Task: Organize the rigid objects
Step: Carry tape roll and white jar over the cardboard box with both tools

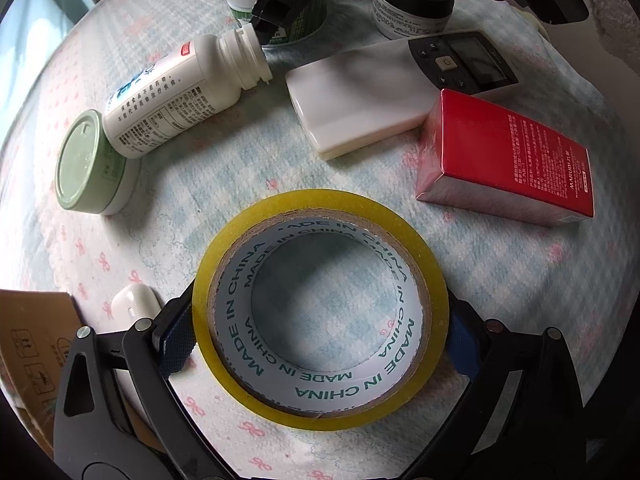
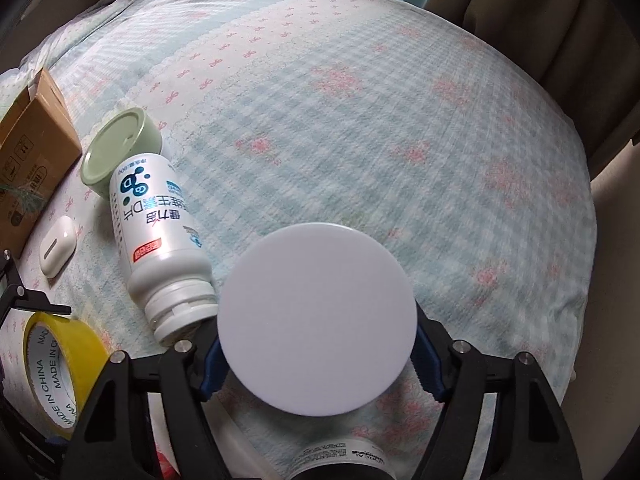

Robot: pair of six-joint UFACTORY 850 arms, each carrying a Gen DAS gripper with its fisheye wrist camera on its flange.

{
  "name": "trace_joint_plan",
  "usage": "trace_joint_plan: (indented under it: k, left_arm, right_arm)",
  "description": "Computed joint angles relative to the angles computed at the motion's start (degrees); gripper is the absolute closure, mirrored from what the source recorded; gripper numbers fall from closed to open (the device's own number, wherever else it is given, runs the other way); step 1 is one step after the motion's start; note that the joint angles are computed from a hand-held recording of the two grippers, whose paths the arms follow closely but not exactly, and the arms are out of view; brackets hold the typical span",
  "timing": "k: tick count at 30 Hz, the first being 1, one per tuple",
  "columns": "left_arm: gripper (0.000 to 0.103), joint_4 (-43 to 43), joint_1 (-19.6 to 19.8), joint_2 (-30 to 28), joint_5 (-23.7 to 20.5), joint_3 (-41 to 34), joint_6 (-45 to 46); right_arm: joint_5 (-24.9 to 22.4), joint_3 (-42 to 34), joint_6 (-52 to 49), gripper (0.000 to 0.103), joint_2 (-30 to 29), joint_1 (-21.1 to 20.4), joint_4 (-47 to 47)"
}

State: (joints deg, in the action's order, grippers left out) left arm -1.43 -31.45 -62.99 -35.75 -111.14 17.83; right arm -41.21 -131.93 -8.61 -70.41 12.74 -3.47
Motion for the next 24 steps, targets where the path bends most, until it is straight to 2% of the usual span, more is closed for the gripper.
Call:
trace_joint_plan:
  k: [11,14,16,21,23,24]
  left_arm:
    - [0.005,-1.09,0.91,3.63,3.27,3.72,-0.48]
    - [0.005,-0.29,1.27,5.20,4.46,4.98,-1.66]
    - [0.005,0.62,1.66,6.56,5.16,5.76,-2.82]
    - [0.005,1.82,0.61,10.52,6.02,7.80,-8.23]
    - [0.005,0.86,1.59,9.70,4.70,3.65,-8.87]
    - [0.005,0.56,1.85,10.89,4.11,4.03,-9.77]
  right_arm:
    - [2.15,3.47,6.72,0.037,2.55,0.09,0.13]
    - [4.21,6.66,9.58,0.037,4.93,0.22,-0.60]
    - [6.69,12.35,11.69,0.037,8.79,0.34,-1.09]
    - [7.15,15.73,17.47,0.037,13.31,1.45,-5.04]
    - [6.55,15.94,19.25,0.037,15.01,2.17,-6.37]
    - [6.35,16.29,20.19,0.037,16.01,2.54,-7.15]
